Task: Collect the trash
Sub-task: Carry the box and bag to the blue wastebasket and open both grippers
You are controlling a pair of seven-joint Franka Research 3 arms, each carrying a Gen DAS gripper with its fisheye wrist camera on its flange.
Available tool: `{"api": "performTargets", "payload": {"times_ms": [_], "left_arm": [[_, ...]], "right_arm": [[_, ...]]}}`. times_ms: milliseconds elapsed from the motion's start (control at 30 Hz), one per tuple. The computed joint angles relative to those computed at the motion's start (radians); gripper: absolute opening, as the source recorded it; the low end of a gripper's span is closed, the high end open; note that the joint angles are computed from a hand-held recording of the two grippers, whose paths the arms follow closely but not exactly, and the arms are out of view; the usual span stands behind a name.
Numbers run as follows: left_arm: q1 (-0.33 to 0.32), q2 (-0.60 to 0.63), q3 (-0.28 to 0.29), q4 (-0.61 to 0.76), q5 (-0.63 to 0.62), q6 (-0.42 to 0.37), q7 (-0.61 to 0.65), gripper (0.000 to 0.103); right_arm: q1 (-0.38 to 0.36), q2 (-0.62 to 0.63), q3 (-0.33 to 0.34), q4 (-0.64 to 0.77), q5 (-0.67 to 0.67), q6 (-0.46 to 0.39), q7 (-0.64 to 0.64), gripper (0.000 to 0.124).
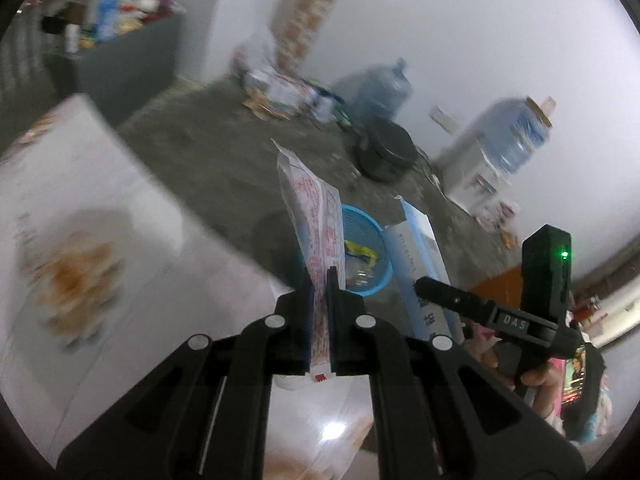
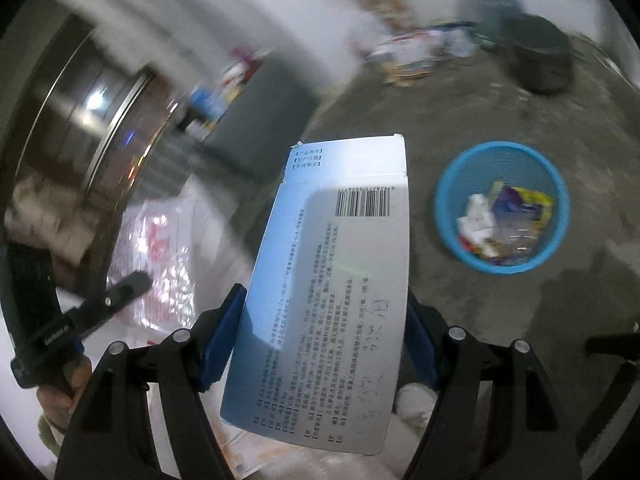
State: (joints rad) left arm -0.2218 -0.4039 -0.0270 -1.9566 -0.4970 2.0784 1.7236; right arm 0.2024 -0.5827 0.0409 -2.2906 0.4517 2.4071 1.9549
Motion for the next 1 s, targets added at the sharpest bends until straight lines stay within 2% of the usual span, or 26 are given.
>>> {"api": "performTargets", "payload": {"times_ms": [133,233,433,500,533,567,633,700,800,900,1000], "left_arm": [[-0.015,0.250,-0.077,0.203,0.058,-0.067,-0.043,0.005],[-0.009,0.422,-0.136,0.349,0.115,-0.133,-0.094,0.005],[-0.033,0.774,-0.227,0.677,0.236,-0.247,-0.190,0.006],[-0.047,0.884,-0.243,0.793,0.263,-0.289,-0.224,0.030],[-0.066,0.935,-0.241,0.848,0.297,-0.312,-0.257,0.048],[-0.083,0.971,-0.239,0.878,0.322,-0.298,-0.290,0.051],[-0.088,0.984,-0.241,0.874,0.351,-0.275,-0.308,0.053],[-0.098,0.996,-0.241,0.890,0.382,-0.291,-0.331,0.055],[-0.062,0.968,-0.266,0.858,0.336,-0.283,-0.316,0.057],[-0.041,0.887,-0.269,0.771,0.328,-0.219,-0.284,0.059],[-0.020,0.760,-0.262,0.636,0.336,-0.111,-0.232,0.060]], "right_arm": [[-0.044,0.039,-0.074,-0.023,0.025,-0.006,-0.017,0.071],[-0.054,0.110,-0.137,-0.017,0.098,-0.014,-0.079,0.072],[-0.120,0.341,-0.200,0.084,0.221,-0.093,-0.185,0.074],[-0.150,0.434,-0.203,0.135,0.241,-0.114,-0.229,0.078],[-0.165,0.480,-0.203,0.159,0.257,-0.133,-0.249,0.082],[-0.182,0.524,-0.198,0.181,0.256,-0.146,-0.249,0.083],[-0.213,0.586,-0.177,0.202,0.154,-0.132,-0.173,0.083],[-0.230,0.593,-0.162,0.184,0.083,-0.095,-0.097,0.083],[-0.237,0.528,-0.144,0.095,0.153,0.004,-0.121,0.083],[-0.239,0.449,-0.126,0.028,0.063,0.062,-0.064,0.083],[-0.237,0.374,-0.106,-0.022,0.001,0.107,-0.008,0.083]]}}
